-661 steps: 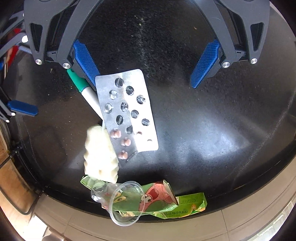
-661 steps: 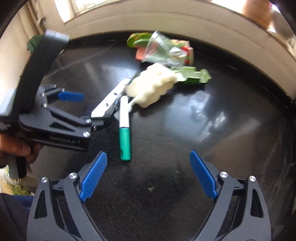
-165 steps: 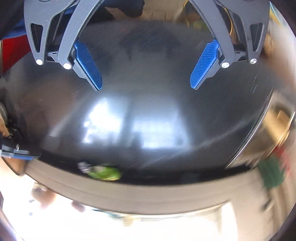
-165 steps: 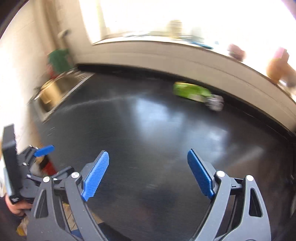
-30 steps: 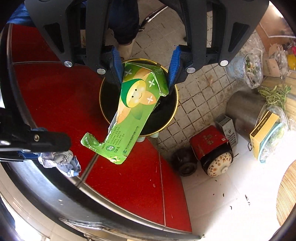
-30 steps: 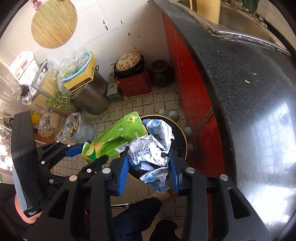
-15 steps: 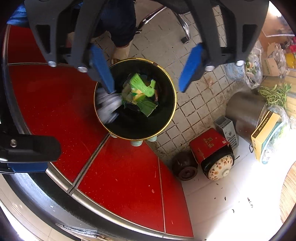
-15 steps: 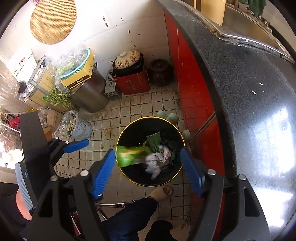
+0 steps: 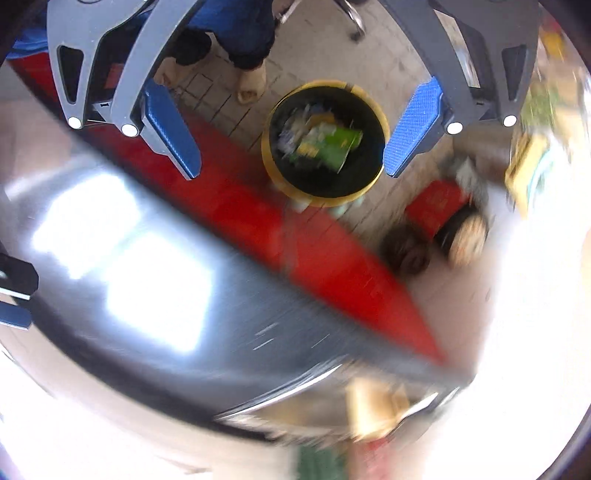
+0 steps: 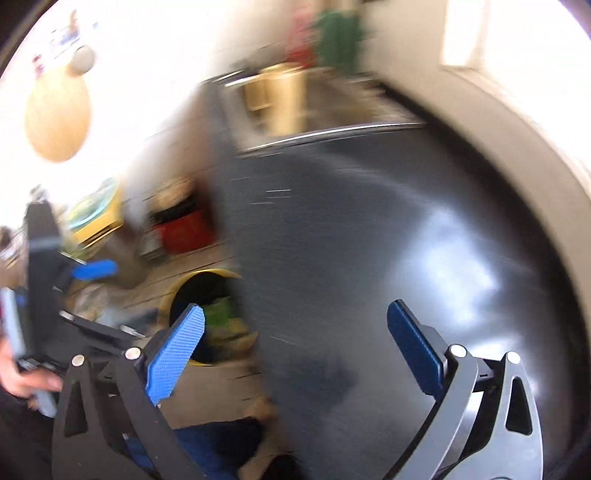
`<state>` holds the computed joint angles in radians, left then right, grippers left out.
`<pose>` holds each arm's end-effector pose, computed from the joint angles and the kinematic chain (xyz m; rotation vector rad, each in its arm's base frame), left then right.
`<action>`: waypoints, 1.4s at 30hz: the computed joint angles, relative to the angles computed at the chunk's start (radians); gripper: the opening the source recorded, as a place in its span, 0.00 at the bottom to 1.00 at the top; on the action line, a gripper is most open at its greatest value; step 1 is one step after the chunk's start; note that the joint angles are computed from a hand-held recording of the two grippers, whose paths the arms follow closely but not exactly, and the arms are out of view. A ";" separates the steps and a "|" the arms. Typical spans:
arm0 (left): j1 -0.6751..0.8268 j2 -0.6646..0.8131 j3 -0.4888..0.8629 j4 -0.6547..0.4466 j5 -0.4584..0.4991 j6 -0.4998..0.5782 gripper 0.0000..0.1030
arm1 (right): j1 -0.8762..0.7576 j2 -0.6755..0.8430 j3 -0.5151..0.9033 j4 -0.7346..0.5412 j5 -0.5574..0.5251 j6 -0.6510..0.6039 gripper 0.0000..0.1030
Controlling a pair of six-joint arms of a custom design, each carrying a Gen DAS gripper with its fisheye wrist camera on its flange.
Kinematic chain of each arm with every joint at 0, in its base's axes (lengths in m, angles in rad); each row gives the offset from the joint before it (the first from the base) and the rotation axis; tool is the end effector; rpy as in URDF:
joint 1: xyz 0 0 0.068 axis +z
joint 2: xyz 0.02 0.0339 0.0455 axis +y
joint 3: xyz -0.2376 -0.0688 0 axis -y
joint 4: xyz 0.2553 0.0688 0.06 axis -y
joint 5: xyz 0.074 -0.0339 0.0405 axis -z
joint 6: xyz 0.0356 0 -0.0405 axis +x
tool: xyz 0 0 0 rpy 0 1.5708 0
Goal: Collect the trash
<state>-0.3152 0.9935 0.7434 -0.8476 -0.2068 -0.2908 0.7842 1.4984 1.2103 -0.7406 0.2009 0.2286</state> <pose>0.1944 -0.0557 0.2107 -0.0337 2.6301 0.0713 0.2321 0.2216 0.2422 -0.6357 2.4918 0.1199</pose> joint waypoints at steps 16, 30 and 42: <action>-0.528 0.959 1.181 -0.140 0.164 0.036 0.93 | -1.120 -0.928 -0.273 -0.538 -0.035 -0.168 0.93; -0.652 1.182 1.518 -0.315 0.071 0.037 0.93 | -1.776 -0.874 -0.222 -0.572 -0.436 -0.538 0.93; -0.670 1.170 1.501 -0.316 0.058 0.010 0.93 | -1.867 -0.873 -0.213 -0.612 -0.494 -0.628 0.93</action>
<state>-0.9850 2.1635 2.2447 -1.1633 -0.1491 -0.2804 -1.0830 0.6257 0.9974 -1.3530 -0.2933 -0.3993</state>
